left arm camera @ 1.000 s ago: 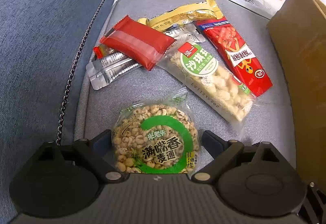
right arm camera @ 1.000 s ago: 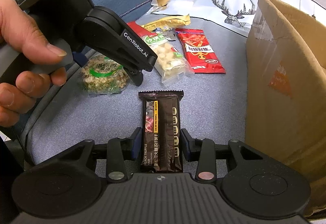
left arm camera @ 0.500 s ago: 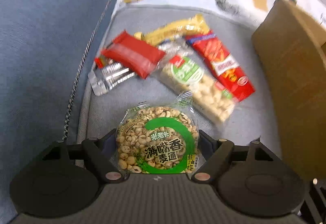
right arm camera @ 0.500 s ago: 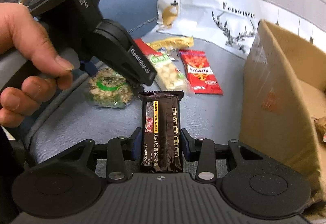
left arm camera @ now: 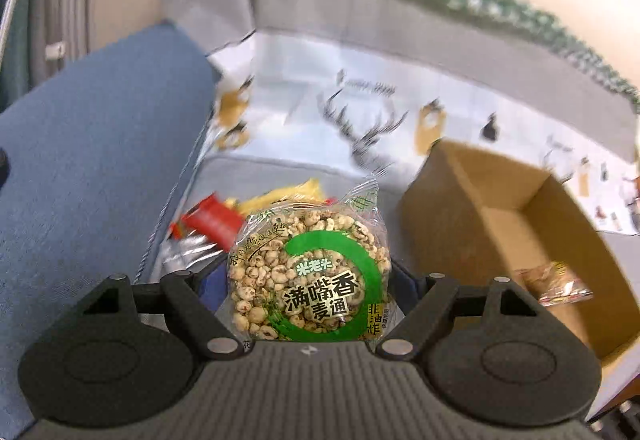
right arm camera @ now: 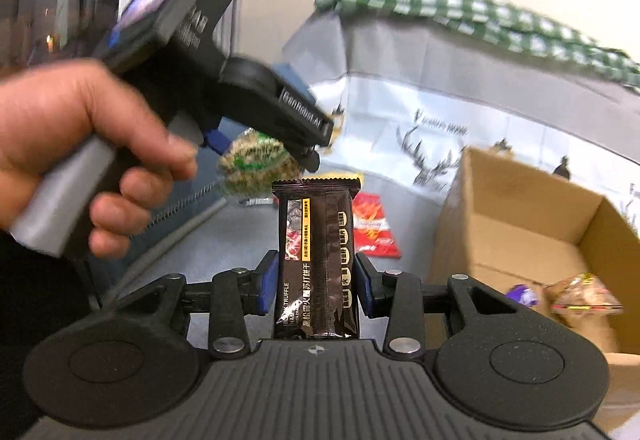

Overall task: Organize snacks
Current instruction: 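Carry the dark bar with right tool while left tool carries the grain cake to the box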

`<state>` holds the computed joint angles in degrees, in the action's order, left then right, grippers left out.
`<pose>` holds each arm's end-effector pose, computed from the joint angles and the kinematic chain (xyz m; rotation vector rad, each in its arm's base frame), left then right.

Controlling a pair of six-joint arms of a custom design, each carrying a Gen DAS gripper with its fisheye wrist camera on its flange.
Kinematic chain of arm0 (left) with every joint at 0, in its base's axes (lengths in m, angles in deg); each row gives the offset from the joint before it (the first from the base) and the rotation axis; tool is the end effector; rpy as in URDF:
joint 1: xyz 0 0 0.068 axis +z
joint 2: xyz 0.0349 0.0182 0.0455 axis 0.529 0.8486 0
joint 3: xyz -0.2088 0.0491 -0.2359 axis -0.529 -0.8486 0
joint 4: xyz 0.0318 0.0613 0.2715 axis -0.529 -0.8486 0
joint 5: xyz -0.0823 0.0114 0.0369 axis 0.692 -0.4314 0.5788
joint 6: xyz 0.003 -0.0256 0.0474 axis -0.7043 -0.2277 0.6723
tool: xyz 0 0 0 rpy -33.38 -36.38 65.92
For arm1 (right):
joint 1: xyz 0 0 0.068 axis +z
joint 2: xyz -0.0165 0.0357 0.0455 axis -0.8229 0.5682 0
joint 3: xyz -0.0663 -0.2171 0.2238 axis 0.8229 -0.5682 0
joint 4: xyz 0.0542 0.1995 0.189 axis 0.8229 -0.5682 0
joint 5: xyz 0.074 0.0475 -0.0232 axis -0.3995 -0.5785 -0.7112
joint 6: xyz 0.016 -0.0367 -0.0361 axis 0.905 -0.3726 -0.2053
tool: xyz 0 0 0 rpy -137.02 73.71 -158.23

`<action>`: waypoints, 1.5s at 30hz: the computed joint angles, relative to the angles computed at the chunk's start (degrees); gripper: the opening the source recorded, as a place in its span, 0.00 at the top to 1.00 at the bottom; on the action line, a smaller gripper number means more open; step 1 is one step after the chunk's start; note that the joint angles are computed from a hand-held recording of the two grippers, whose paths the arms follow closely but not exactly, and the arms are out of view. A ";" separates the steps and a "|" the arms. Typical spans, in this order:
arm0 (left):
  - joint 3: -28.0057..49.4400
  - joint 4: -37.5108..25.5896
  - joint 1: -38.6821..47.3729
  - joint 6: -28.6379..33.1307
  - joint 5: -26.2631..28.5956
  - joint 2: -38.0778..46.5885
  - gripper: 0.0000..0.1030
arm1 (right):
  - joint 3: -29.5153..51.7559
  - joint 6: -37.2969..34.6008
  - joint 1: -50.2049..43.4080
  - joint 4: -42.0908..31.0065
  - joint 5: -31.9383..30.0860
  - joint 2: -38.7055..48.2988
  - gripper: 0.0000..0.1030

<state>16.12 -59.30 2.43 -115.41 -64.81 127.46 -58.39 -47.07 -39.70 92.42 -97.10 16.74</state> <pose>0.2568 -0.1246 0.2501 -0.4510 2.1848 -0.0268 0.1931 0.0691 0.2012 -0.7838 1.8740 0.4374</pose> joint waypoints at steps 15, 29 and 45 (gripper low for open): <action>1.30 19.52 -8.05 12.77 -5.50 7.28 0.19 | 18.68 5.55 -28.49 -2.50 -17.77 7.87 0.60; 8.38 26.76 -10.45 23.94 -6.22 17.82 0.19 | 33.16 8.29 -32.60 1.92 -10.07 33.65 0.60; 22.22 29.59 -9.67 24.18 -0.43 30.57 0.19 | 35.11 4.81 -31.00 2.96 -5.14 36.85 0.81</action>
<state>38.34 -29.70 -7.24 -91.22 -65.23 158.03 -23.29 -42.26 -70.70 95.39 -102.24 53.59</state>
